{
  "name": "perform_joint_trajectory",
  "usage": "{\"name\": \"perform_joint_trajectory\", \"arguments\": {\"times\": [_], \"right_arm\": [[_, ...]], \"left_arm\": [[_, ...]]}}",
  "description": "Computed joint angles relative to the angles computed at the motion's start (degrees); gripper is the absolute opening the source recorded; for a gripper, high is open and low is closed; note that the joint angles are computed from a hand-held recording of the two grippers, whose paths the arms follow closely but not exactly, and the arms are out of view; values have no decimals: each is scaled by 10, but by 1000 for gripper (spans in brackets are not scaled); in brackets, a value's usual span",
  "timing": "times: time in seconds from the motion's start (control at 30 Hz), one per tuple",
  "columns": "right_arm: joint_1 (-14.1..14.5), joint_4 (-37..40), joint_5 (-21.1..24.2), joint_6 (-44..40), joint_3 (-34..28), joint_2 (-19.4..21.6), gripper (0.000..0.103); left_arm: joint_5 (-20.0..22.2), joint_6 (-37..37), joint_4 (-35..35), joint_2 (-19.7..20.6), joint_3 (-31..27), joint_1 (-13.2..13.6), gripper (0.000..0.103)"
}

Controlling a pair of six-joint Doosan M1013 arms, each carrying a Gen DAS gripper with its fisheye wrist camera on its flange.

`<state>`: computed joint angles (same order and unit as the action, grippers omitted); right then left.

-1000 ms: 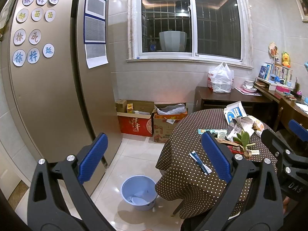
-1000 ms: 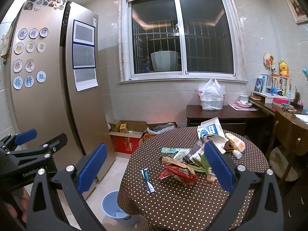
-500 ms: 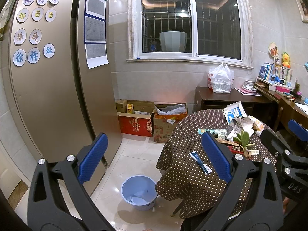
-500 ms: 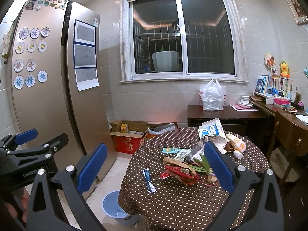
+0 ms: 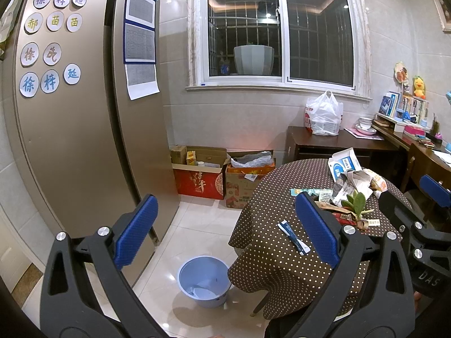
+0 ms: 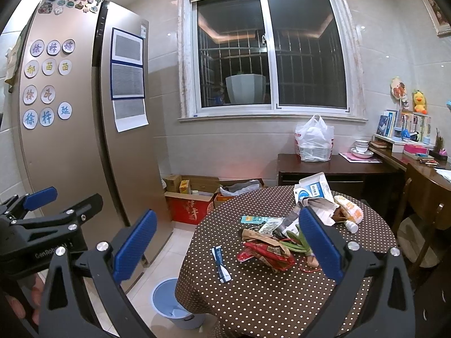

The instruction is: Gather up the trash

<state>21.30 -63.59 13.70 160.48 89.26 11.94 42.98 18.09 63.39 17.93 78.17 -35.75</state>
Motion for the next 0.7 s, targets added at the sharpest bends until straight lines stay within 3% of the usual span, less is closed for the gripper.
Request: {"name": "perform_joint_trajectory", "arguments": {"times": [0.23,0.7], "right_arm": [[-3,57,-21,-67,5,-5,99],[-15,50,-52,-42,23,-17,99]], "left_arm": [[3,0,2,-1,1,0,96],[47,12,10,-5,-2,-22,96]]}}
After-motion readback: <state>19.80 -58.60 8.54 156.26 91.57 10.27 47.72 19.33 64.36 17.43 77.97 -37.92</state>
